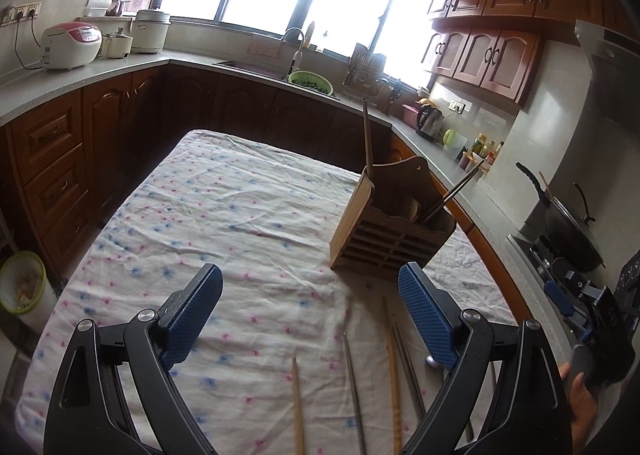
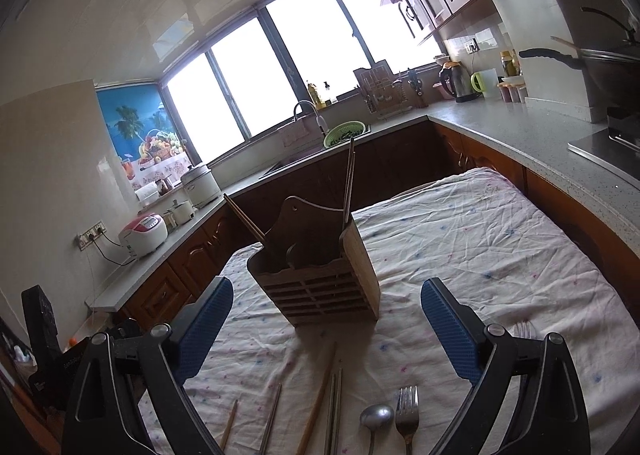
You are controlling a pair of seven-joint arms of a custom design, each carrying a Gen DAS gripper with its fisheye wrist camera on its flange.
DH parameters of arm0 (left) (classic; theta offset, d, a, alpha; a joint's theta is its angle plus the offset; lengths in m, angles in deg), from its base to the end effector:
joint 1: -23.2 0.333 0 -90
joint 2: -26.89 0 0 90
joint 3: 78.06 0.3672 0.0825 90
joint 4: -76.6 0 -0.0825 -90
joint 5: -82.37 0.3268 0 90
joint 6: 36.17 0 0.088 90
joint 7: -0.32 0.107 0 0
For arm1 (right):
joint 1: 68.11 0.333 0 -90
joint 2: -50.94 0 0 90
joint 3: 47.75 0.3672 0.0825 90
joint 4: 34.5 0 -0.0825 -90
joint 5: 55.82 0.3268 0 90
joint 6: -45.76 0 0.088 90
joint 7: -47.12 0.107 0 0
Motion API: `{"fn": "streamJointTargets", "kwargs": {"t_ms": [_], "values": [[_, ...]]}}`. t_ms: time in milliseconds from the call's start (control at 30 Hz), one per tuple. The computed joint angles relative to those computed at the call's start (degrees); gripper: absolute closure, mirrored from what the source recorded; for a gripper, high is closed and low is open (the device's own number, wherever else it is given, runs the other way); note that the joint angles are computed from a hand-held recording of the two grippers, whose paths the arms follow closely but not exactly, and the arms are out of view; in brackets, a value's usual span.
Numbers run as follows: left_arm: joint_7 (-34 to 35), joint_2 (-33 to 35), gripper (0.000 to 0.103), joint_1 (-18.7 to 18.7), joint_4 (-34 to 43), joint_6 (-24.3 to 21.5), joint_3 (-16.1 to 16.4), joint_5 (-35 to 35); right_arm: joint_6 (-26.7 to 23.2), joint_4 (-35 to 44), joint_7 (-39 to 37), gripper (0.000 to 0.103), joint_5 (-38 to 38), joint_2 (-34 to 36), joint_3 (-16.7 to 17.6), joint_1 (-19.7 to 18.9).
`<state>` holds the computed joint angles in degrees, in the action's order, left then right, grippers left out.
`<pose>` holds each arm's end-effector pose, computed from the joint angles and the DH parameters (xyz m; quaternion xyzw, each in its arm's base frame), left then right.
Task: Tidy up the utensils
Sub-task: 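Move both open tools back toward the remaining utensils, then close the left tool on a thin metal chopstick while the right tool grasps a wooden chopstick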
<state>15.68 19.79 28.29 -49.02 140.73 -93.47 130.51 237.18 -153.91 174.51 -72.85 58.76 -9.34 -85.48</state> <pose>0.4683 -0.1559 0.6146 -0.6967 0.5195 -0.4270 0.2496 0.5261 0.2091 0.6008 -0.5890 0.5982 -0.1673 0.5170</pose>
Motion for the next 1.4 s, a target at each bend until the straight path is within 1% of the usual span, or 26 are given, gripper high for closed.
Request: {"fn": "streamJointTargets", "kwargs": {"t_ms": [67,200,300,367,433,467,567,633,767,867,933,967,1033,1067,1133,1200,1267,1333,1400], "values": [[0.25,-0.55,0.011,-0.22,-1.22,-0.07,0.16,-0.69,0.16,-1.19,0.1,0.007,-0.3,-0.78,-0.04,0.05],[1.06,-1.46,0.011,0.17,-3.59,-0.13,-0.27,-2.11,0.69,-2.75,2.42,0.007,-3.08,-1.33,1.27,-1.35],[2.79,-1.63,0.011,-0.28,-4.73,-0.51,-0.23,-4.48,0.94,-3.77,3.78,0.007,-4.96,-1.77,-0.7,0.6],[4.49,-1.53,0.011,-0.8,-5.1,-0.79,-0.18,-6.31,0.99,-4.14,5.04,0.007,-6.38,-1.76,-1.32,1.1],[4.92,-1.42,0.011,-0.63,-5.1,-1.2,-0.73,-6.61,0.74,-4.18,6.33,0.007,-7.96,-1.58,-1.37,1.02],[5.21,-1.33,0.011,-0.74,-5.12,-1.25,-0.82,-6.88,0.41,-4.08,6.84,0.007,-8.64,-1.35,-0.56,0.23],[7.54,-0.78,0.011,-1.95,-5.0,-1.74,-0.52,-8.96,-0.21,-4.04,6.92,0.007,-9.2,-0.59,3.37,-3.45],[9.26,-0.19,0.011,-2.94,-4.48,-2.66,-0.3,-10.23,-0.82,-3.88,5.83,0.007,-8.55,-0.14,5.16,-4.91],[14.65,1.64,0.011,-5.99,-2.77,-5.11,0.98,-14.31,-1.43,-3.84,3.21,0.007,-5.8,0.44,5.66,-4.83],[18.42,3.22,0.011,-8.11,-1.38,-6.76,1.95,-17.14,-3.07,-3.1,1.09,0.01,-3.83,1.45,6.3,-4.72],[20.31,4.2,0.011,-9.26,-0.52,-7.69,2.51,-18.57,-4.53,-2.36,-0.55,0.016,-2.55,2.62,7.98,-5.63],[21.24,4.71,0.011,-9.81,-0.02,-8.25,2.75,-19.24,-5.63,-1.88,-1.35,0.019,-1.94,3.05,8.04,-5.37],[22.73,5.74,0.011,-10.81,1.01,-9.44,3.19,-20.23,-7.85,-0.86,-2.85,0.029,-0.8,3.88,7.56,-4.23],[23.52,6.24,0.012,-11.28,1.47,-9.77,3.42,-20.76,-9.03,-0.23,-3.81,0.032,-0.15,4.52,7.83,-4.08],[25.26,7.31,0.012,-12.18,2.61,-10.84,3.82,-21.76,-11.26,0.96,-5.67,0.043,1.18,5.85,8.14,-3.57],[27.11,8.56,0.015,-13.05,3.96,-12.22,4.15,-22.86,-13.16,2.18,-7.58,0.05,2.69,7.3,8.53,-3.16],[29.42,9.74,0.018,-13.78,5.1,-13.41,4.41,-24.84,-14.91,3.47,-9.64,0.053,4.32,9.04,9.18,-2.9],[31.81,10.94,0.022,-14.39,6.23,-14.42,4.62,-26.89,-16.88,5.02,-11.4,0.061,5.67,10.54,9.07,-2.0],[33.56,11.98,0.027,-14.95,7.31,-15.39,4.88,-28.26,-18.25,6.38,-12.82,0.066,7.02,11.89,8.61,-0.9]]}}
